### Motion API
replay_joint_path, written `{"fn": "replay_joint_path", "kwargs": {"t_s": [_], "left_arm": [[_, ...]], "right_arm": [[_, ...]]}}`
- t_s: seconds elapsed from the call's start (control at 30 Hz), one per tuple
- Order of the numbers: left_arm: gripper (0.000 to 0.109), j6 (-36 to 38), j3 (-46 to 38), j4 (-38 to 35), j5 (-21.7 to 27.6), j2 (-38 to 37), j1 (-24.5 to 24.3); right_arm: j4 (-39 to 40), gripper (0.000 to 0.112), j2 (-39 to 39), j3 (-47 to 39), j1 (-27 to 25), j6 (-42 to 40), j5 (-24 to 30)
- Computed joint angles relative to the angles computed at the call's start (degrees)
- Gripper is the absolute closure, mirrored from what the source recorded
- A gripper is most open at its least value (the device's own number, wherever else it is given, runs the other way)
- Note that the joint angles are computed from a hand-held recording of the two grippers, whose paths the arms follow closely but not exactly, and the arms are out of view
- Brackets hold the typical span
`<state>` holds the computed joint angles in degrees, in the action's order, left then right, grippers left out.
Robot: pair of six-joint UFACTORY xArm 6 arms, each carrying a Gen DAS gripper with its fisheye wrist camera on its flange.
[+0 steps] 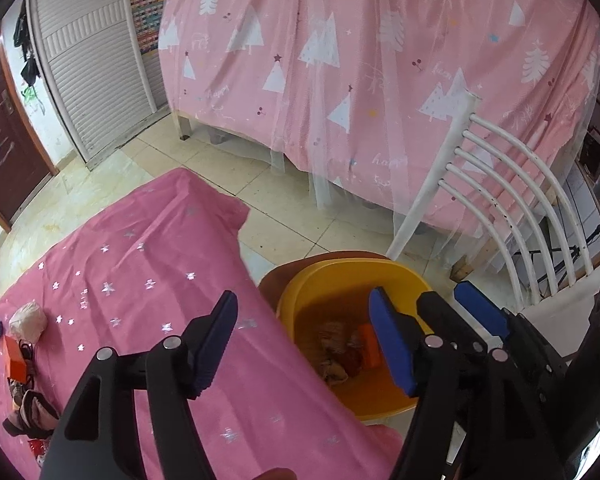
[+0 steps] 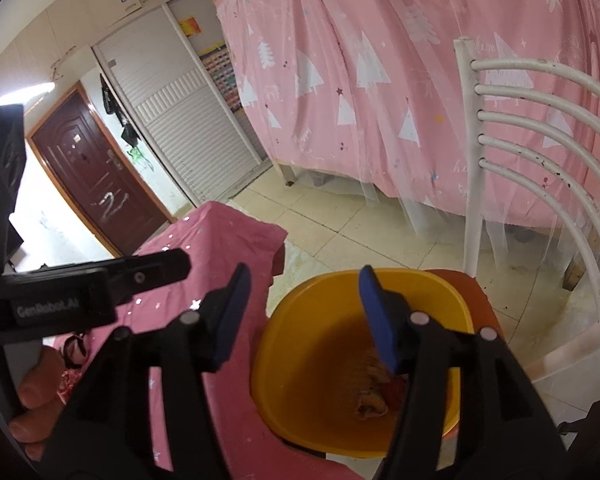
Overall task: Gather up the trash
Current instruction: 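Carry both items to the yellow bin and open both tools to drop them, then move both open tools back over the table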
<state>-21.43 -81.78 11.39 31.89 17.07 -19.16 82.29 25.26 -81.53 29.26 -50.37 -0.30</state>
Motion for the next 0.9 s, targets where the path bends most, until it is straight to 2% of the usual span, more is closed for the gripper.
{"fn": "replay_joint_path", "kwargs": {"t_s": [0.27,0.37,0.77,0.9], "left_arm": [[0.045,-2.5,5.5,2.1,-1.1,-5.4,4.7],[0.045,-3.0,7.6,2.7,-1.5,-7.5,6.7],[0.04,-3.8,17.4,5.7,-4.1,-16.4,16.3],[0.039,-2.7,20.1,5.2,-4.7,-18.7,20.5]], "right_arm": [[-9.3,0.057,0.0,0.1,3.1,6.6,-0.2],[-14.2,0.052,0.8,-0.6,4.2,10.6,0.3],[-40.7,0.052,5.1,-6.4,8.7,31.3,4.2],[-46.8,0.051,6.3,-8.4,9.9,35.8,5.6]]}}
